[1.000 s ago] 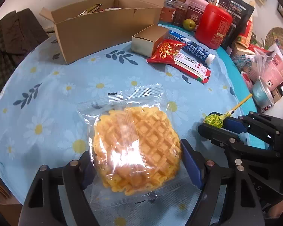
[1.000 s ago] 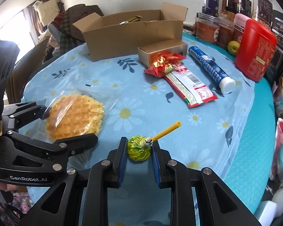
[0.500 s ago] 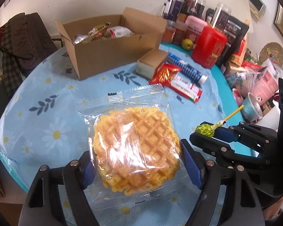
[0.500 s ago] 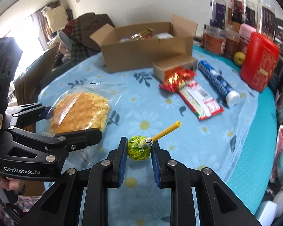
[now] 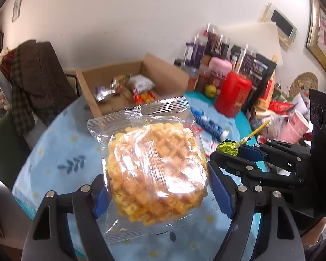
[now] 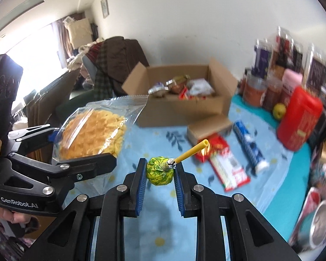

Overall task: Organize snacks
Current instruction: 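Lift the waffle and lollipop and carry them over the box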

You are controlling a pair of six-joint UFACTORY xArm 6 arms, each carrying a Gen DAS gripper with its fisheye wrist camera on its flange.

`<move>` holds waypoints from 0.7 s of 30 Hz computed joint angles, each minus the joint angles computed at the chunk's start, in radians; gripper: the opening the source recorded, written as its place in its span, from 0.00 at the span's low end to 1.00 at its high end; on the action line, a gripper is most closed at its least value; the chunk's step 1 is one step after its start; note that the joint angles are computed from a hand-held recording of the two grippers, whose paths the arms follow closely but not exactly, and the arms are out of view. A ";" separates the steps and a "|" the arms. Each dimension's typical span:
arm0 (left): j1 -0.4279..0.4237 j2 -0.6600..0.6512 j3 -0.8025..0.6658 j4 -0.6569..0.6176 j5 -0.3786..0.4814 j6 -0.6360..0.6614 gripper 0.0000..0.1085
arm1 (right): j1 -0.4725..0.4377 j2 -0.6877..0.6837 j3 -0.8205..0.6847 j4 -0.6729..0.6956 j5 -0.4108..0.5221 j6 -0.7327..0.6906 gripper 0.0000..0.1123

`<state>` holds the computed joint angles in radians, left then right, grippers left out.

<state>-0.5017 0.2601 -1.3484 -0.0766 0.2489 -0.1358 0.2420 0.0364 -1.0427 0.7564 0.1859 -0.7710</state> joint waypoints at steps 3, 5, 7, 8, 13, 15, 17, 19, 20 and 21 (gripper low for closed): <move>0.008 0.017 -0.045 0.009 -0.003 0.000 0.73 | 0.001 0.013 -0.039 -0.028 -0.013 0.000 0.21; 0.015 0.032 -0.081 -0.003 -0.009 0.015 0.73 | -0.002 0.020 -0.074 -0.018 -0.003 -0.024 0.21; 0.022 0.049 -0.122 -0.004 -0.007 0.022 0.73 | -0.004 0.030 -0.106 -0.019 0.003 -0.031 0.21; 0.027 0.057 -0.141 -0.002 -0.010 0.021 0.73 | -0.005 0.041 -0.132 -0.011 0.003 -0.046 0.21; 0.047 0.116 -0.264 -0.037 -0.001 0.068 0.73 | -0.012 0.094 -0.244 -0.026 0.011 -0.058 0.21; 0.055 0.153 -0.333 -0.060 0.017 0.093 0.73 | -0.016 0.123 -0.298 -0.023 0.022 -0.069 0.21; 0.066 0.189 -0.395 -0.058 0.025 0.099 0.73 | -0.022 0.161 -0.359 -0.034 0.034 -0.064 0.21; 0.078 0.232 -0.470 -0.069 0.044 0.112 0.73 | -0.025 0.203 -0.423 -0.058 0.037 -0.049 0.21; 0.083 0.261 -0.518 -0.077 0.060 0.120 0.73 | -0.028 0.218 -0.445 -0.060 0.040 -0.052 0.21; 0.088 0.288 -0.561 -0.081 0.073 0.125 0.73 | -0.032 0.250 -0.494 -0.063 0.047 -0.051 0.21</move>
<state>-0.4137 0.5477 -1.9096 -0.1573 0.3222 -0.0105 0.2104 0.2865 -1.5363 0.6936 0.2327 -0.8222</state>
